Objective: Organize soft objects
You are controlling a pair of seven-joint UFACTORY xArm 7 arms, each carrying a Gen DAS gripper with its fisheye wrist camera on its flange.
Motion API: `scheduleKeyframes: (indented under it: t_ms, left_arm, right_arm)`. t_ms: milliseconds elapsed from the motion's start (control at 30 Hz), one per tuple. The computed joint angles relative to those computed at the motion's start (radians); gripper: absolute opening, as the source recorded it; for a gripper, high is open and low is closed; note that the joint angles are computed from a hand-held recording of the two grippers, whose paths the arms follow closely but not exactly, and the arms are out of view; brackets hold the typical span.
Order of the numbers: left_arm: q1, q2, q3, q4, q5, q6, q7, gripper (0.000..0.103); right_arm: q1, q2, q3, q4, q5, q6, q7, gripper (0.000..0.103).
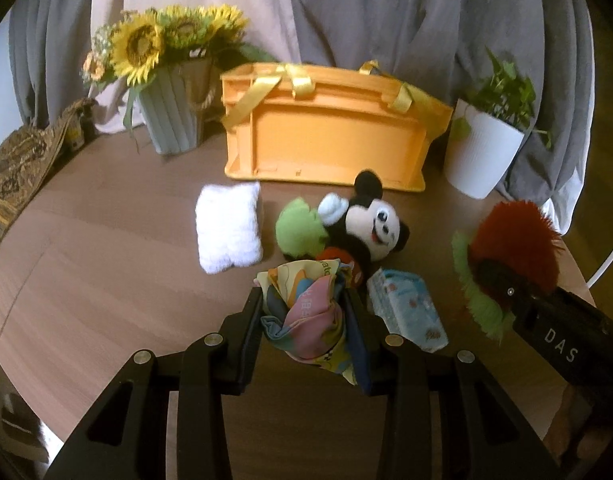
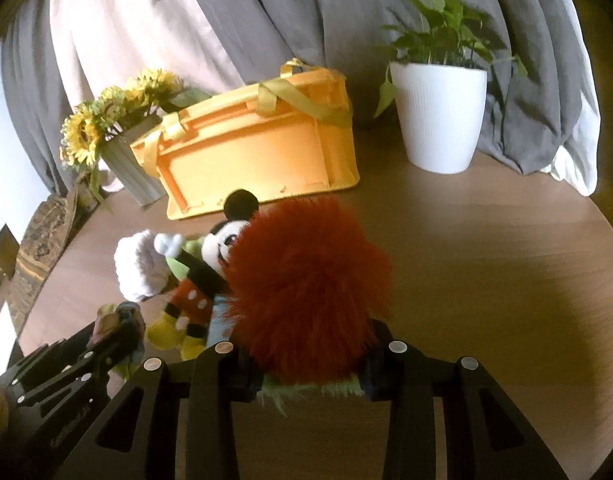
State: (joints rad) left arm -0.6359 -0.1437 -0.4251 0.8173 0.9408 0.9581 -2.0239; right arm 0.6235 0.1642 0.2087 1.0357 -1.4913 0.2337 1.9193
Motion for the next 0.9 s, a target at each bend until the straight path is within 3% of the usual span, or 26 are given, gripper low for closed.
scheduleKeyframes:
  t_ms: [433,900]
  left_arm:
    - [0.027,-0.084,-0.035,0.013,0.039,0.063,0.056,0.038]
    - [0.094,-0.187,-0.063,0.007,0.051,0.073,0.15,0.038]
  right_arm:
    - [0.006,-0.064,0.029,0.011,0.01,0.044,-0.019,0.037]
    - [0.01,-0.093,0.061,0.076,-0.055,0.099,0.009,0.037]
